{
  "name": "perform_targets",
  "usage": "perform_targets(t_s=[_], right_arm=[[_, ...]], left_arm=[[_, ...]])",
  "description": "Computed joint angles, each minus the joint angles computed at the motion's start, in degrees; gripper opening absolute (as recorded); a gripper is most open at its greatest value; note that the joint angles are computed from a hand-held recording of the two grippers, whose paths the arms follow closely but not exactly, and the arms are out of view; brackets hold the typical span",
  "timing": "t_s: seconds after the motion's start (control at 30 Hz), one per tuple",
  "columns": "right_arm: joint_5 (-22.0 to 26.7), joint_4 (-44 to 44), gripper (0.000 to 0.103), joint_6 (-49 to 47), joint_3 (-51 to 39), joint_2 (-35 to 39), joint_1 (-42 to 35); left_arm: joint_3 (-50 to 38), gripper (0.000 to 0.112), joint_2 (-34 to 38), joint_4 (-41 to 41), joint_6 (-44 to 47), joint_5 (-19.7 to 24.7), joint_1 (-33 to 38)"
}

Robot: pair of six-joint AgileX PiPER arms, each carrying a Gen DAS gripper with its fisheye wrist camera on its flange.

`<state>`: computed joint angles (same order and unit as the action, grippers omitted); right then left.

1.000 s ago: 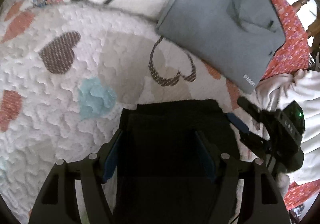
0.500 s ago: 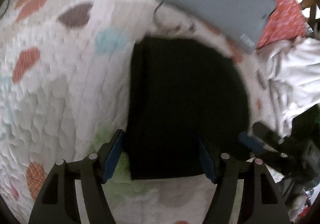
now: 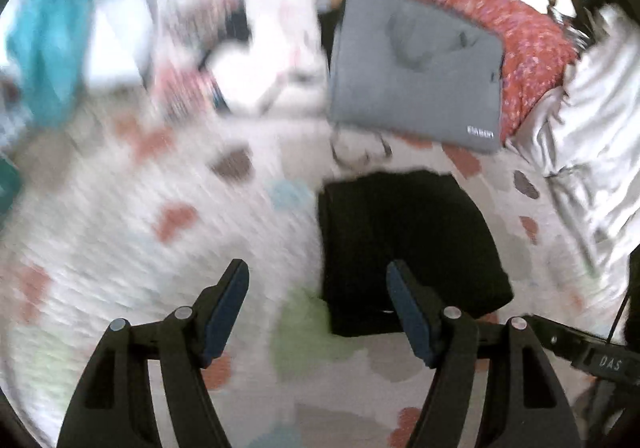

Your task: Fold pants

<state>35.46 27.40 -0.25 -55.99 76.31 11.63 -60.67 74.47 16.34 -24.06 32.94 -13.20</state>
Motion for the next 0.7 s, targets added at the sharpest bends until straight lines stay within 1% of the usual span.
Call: perform_targets(t_s=[0.03, 0.07, 0.13, 0.2, 0.23, 0.27, 0.3, 0.33, 0.37, 0.4, 0.47, 0.53, 0.57, 0.63, 0.7], right_arm=[[-1.31, -4.08, 0.063, 3.58, 1.64, -1.47, 1.8], [-2.66, -9.81, 0.063, 9.17, 3.56, -3.2, 4.32], [-4.7, -21.27, 0.063, 20.63, 7.04, -6.08, 9.28], [-5.32, -32.73, 0.063, 32.08, 9.4, -8.04, 13.4], [-4.71, -38.46, 0.063, 37.81, 10.36, -8.97, 15.72], [-3.68, -44.19, 0.063, 43.54, 10.74, -9.46, 18.22], [-2.74, -49.92, 0.063, 49.27, 11.22, -9.75, 20.87], [-1.78, -55.64, 0.064, 55.0, 11.84, -10.01, 23.66], [-0.43, -60.94, 0.064, 60.73, 12.37, -10.21, 26.56], [0.98, -64.69, 0.066, 64.88, 12.67, -10.3, 28.91], [2.99, -68.95, 0.068, 69.34, 12.87, -9.68, 32.19], [3.12, -68.55, 0.068, 68.97, 12.52, -8.59, 33.18], [2.98, -68.23, 0.068, 68.77, 12.4, -8.2, 33.33], [2.5, -67.95, 0.068, 68.64, 12.36, -7.45, 33.59], [2.56, -68.6, 0.068, 69.27, 12.12, -6.52, 34.11]], left_arm=[[2.27, 0.082, -2.65, 5.73, -5.64, -0.18, -2.19], [4.3, 0.089, -4.87, 11.46, -11.37, -0.13, -4.29], [9.37, 0.095, -11.61, 22.31, -22.83, 2.0, -9.4], [11.71, 0.099, -14.45, 32.28, -34.28, 6.23, -15.1], [12.77, 0.102, -16.03, 36.78, -39.17, 10.34, -18.87], [13.41, 0.103, -16.73, 39.82, -42.55, 13.87, -21.82], [13.76, 0.103, -17.55, 42.54, -45.72, 18.92, -25.52], [14.89, 0.103, -18.5, 45.39, -48.98, 23.04, -28.51], [15.35, 0.103, -18.6, 46.44, -50.68, 24.86, -30.01], [15.94, 0.103, -19.25, 46.16, -50.9, 25.22, -30.06], [16.04, 0.103, -19.8, 42.08, -48.07, 23.07, -26.91], [15.63, 0.103, -19.48, 35.91, -43.48, 19.8, -21.17], [15.83, 0.103, -20.01, 33.56, -41.66, 18.94, -20.03], [15.6, 0.103, -19.4, 26.79, -35.5, 15.0, -14.16], [15.98, 0.103, -18.44, 24.5, -33.41, 13.6, -12.15]])
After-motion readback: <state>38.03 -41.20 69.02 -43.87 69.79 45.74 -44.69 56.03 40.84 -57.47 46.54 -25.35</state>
